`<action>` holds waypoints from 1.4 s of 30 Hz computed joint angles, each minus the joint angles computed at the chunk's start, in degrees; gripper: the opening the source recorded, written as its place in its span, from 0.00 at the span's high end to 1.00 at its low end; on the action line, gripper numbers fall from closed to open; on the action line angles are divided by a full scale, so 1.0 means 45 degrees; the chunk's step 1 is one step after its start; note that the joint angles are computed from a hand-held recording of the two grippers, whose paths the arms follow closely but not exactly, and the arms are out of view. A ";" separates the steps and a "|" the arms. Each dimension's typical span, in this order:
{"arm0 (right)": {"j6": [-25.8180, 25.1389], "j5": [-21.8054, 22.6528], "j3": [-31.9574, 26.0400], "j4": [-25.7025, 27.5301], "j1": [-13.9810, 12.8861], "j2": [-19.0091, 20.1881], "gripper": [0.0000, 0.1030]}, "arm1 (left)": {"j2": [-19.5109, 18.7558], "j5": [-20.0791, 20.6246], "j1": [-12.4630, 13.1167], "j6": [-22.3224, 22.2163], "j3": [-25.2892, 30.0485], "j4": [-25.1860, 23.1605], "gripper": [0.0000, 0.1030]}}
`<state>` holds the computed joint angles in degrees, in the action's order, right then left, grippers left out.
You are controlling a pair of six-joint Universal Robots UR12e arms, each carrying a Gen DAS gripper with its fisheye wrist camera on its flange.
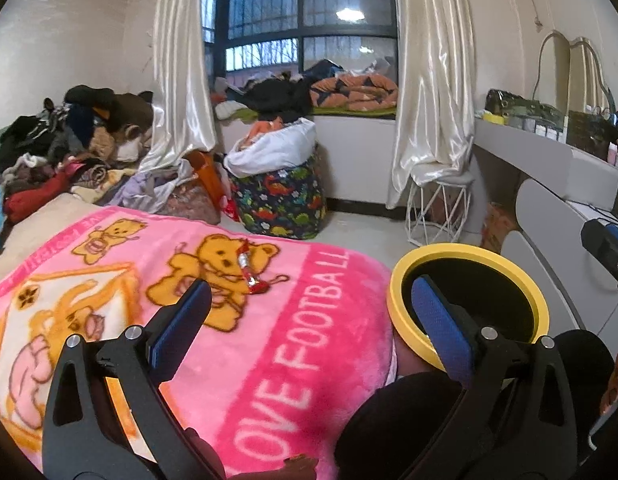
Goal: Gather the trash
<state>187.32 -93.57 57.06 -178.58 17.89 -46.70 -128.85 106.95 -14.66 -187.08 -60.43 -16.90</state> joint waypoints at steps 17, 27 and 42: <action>-0.0389 -0.0671 0.0500 -0.1160 0.0273 0.0036 0.06 | 0.0518 0.0266 -0.0039 0.0167 -0.1349 0.1530 0.11; -0.0394 -0.0978 0.0488 -0.1104 0.0351 0.0059 0.06 | 0.0432 0.0402 -0.0080 0.0375 -0.1261 0.1643 0.11; -0.0362 -0.1002 0.0489 -0.1105 0.0340 0.0062 0.06 | 0.0411 0.0425 -0.0100 0.0330 -0.1193 0.1586 0.11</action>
<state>185.69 -98.08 59.26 -183.56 19.42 -46.42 -127.00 108.87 -15.11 -185.59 -65.80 -9.77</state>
